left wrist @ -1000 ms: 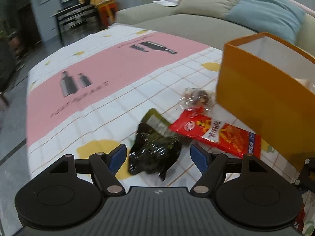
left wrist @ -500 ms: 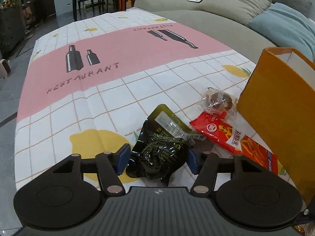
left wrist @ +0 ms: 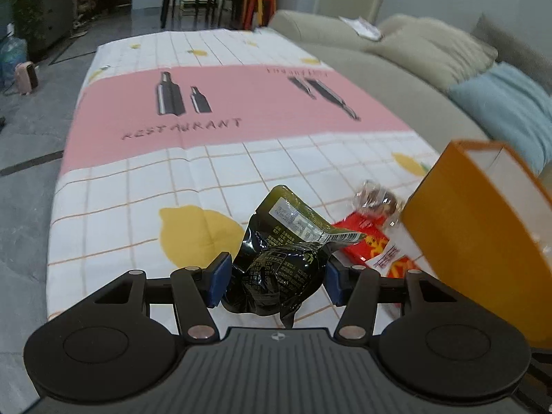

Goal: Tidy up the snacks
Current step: 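Carry both bags over the box and open the right gripper to drop the red bag, then lower the seaweed bag into the box and open the left gripper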

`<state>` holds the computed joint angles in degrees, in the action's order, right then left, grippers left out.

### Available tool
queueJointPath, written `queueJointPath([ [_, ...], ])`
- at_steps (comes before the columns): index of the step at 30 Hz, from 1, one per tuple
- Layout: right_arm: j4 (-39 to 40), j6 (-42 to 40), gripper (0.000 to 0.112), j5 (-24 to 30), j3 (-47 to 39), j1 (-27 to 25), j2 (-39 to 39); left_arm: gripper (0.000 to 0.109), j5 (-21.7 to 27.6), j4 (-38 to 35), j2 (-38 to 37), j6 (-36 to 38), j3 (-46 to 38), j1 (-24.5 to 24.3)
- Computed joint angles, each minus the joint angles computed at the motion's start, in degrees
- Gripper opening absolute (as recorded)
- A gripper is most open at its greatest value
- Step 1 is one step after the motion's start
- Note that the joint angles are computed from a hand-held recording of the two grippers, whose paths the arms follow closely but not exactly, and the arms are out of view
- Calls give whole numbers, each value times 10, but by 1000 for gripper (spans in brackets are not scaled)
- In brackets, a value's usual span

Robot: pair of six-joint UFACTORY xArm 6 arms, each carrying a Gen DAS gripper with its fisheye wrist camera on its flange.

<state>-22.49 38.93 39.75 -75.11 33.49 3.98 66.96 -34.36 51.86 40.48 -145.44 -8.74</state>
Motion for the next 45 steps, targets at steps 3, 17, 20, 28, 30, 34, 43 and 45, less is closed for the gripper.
queueJointPath([
  [3,-18,14,72,-18,9,1,-13,63,-35,-14,-56,6,79,7],
  [17,-114,236,72,-123,95,-50,-169,63,-246,-86,-265,12,325,-7],
  [20,-173,310,72,-84,113,-64,-215,63,-245,-103,-283,8,335,-10],
  [28,-50,218,72,57,91,-145,-240,63,-172,-146,-298,52,333,-19],
  [30,3,150,72,82,71,-172,-218,63,-159,-149,-300,57,336,-23],
  [34,44,81,72,138,27,-217,-160,63,-149,-166,-322,83,369,-27],
  [43,17,25,84,230,-89,-249,-19,63,-146,-160,-336,112,396,-30],
  [45,-24,39,88,239,-105,-237,-5,63,-144,-157,-338,114,399,-30],
])
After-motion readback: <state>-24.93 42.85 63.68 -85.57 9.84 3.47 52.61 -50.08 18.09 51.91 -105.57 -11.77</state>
